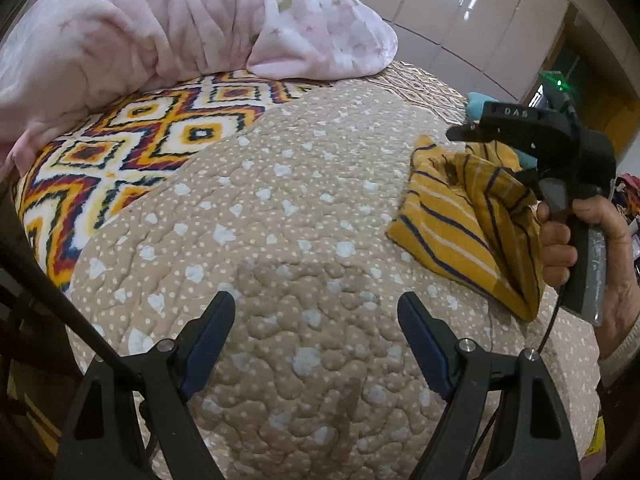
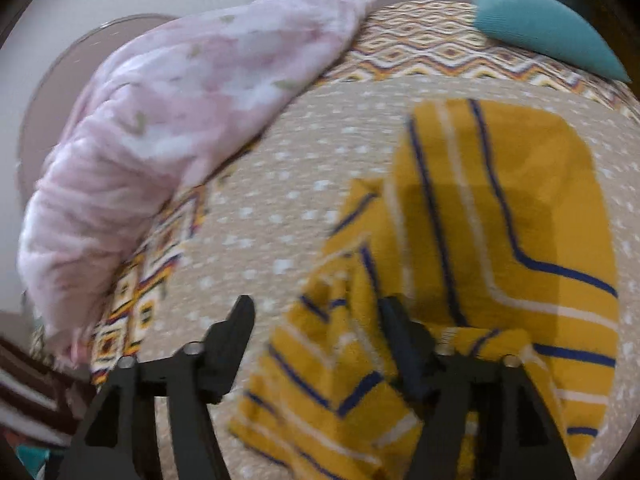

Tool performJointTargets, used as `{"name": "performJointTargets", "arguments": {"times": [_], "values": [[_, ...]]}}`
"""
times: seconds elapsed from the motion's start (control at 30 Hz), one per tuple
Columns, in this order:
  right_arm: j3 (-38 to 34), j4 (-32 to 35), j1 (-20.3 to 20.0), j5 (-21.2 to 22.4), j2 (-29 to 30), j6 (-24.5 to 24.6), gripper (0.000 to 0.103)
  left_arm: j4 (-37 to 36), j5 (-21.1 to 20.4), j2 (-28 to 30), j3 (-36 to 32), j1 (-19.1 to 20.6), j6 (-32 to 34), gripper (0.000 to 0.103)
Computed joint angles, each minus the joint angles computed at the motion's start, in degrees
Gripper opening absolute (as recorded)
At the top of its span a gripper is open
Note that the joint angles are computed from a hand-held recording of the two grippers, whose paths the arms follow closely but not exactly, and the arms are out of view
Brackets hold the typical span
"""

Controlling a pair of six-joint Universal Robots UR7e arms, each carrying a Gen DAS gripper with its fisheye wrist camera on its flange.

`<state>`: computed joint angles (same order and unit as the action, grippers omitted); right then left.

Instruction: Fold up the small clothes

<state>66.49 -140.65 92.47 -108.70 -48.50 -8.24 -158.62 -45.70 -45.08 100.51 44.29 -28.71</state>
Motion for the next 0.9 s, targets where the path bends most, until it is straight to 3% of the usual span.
{"name": "performJointTargets", "arguments": {"times": [0.13, 0.23, 0.3, 0.37, 0.47, 0.63, 0.8, 0.9], "values": [[0.5, 4.3, -0.5, 6.8, -1.5, -0.8, 0.072, 0.3, -1.0, 0.2, -0.3, -0.1, -0.6, 0.082], [-0.2, 12.4, -2.2, 16.9, -2.7, -0.9, 0.073, 0.7, -2.2, 0.4, -0.7, -0.2, -1.2, 0.082], [-0.3, 16.2, -2.3, 18.5, -3.2, -1.4, 0.076, 0.7, -2.8, 0.5, -1.1, -0.3, -1.2, 0.082], [2.8, 12.8, -2.3, 18.7, -5.7, -2.8, 0.076, 0.4, -3.0, 0.8, -1.7, -0.5, -0.4, 0.082], [8.0, 7.3, -4.2, 23.7, -10.4, -1.1, 0.076, 0.3, -3.0, 2.2, -4.1, -0.6, 2.3, 0.082], [16.2, -0.5, -7.8, 25.8, -18.2, 1.4, 0.076, 1.0, -6.8, 7.1, -12.4, -0.2, 8.4, 0.083], [21.8, -3.9, -10.9, 23.2, -23.3, 1.8, 0.076, 6.1, -12.7, 15.0, -25.7, 0.8, 15.8, 0.084], [24.6, -5.6, -12.2, 21.3, -25.0, 1.6, 0.076, 9.8, -13.9, 19.9, -33.9, 1.3, 19.1, 0.084]]}}
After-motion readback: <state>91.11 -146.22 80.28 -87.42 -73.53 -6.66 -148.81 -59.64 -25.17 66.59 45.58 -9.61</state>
